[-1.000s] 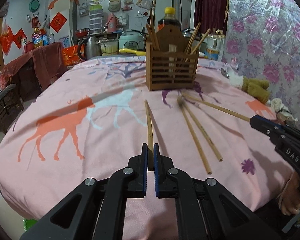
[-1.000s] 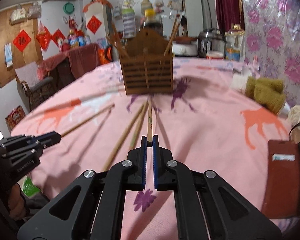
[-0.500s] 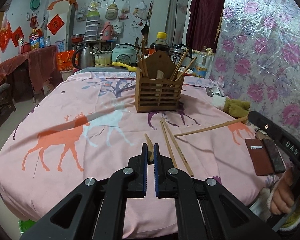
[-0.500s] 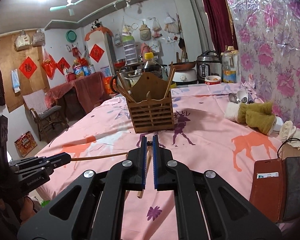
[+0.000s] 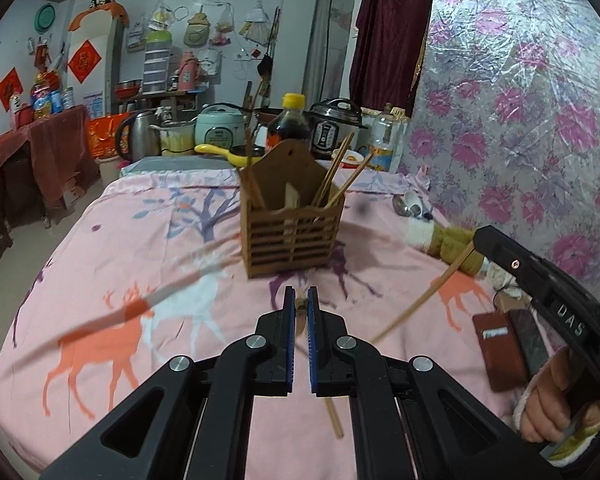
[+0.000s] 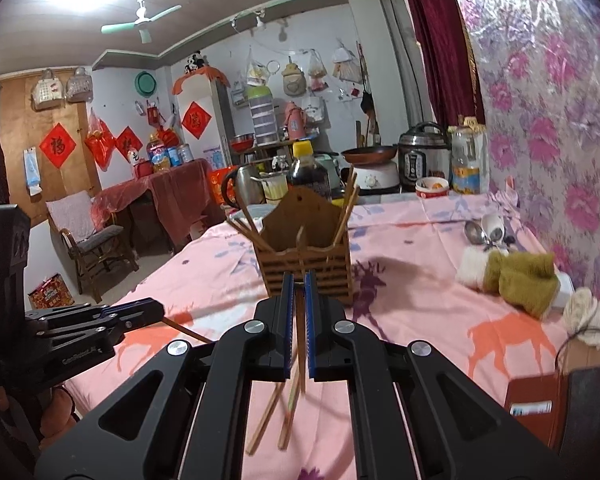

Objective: Organize utensils
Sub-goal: 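Lift both chopsticks and lower them into the wooden holder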

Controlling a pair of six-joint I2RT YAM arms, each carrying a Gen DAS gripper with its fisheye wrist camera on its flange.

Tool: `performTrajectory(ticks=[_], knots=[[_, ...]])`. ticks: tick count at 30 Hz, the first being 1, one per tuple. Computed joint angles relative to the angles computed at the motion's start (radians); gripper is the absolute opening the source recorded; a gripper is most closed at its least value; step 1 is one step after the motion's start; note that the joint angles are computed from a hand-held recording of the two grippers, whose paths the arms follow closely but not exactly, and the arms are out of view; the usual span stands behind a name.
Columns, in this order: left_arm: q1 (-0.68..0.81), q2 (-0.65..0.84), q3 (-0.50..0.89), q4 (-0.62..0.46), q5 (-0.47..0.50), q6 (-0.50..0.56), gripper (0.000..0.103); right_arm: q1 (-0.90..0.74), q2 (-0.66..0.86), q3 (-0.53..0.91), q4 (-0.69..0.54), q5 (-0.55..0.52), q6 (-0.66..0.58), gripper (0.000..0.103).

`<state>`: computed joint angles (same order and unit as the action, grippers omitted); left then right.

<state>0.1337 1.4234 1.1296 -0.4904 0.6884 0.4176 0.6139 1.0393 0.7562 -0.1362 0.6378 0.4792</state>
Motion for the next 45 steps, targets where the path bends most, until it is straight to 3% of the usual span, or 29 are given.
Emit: performTrajectory(ticks=[9,15,23,26,30,35,37,39,45], knots=[[-0.104,0.135,0.248,-0.027,-0.034,-0.07,0.006,-0.154,0.111,0.128,0.043,-0.133,-0.066,0.006],[-0.154,0.259,0.476,-0.049,-0.061,-0.139,0.006,-0.243,0.23,0.287,0.057,-0.184,-0.135,0.006],[-0.199,0.51,0.959,-0.098,-0.091,-0.307,0.006,-0.36,0.459,0.64,0.044,-0.232,-0.193,0.006],[-0.215,0.585,1.064,-0.078,-0.124,-0.351,0.006,-0.377,0.535,0.721,0.058,-0.213,-0.206,0.006],[-0.231,0.643,1.053,-0.026,-0.169,-0.37,0.006,-0.385,0.625,0.742,0.099,-0.169,-0.215,0.006],[-0.224,0.671,0.956,-0.045,-0.199,-0.329,0.007,-0.397,0.664,0.692,0.056,-0.206,-0.169,0.012],[-0.211,0.651,0.908,-0.036,-0.193,-0.318,0.013,-0.385,0.621,0.629,0.094,-0.192,-0.182,0.012],[-0.198,0.616,0.848,-0.003,-0.192,-0.332,0.03,-0.371,0.58,0.589,0.116,-0.178,-0.192,0.016],[-0.176,0.516,0.704,0.059,-0.193,-0.338,0.035,-0.34,0.499,0.52,0.124,-0.143,-0.181,0.018]])
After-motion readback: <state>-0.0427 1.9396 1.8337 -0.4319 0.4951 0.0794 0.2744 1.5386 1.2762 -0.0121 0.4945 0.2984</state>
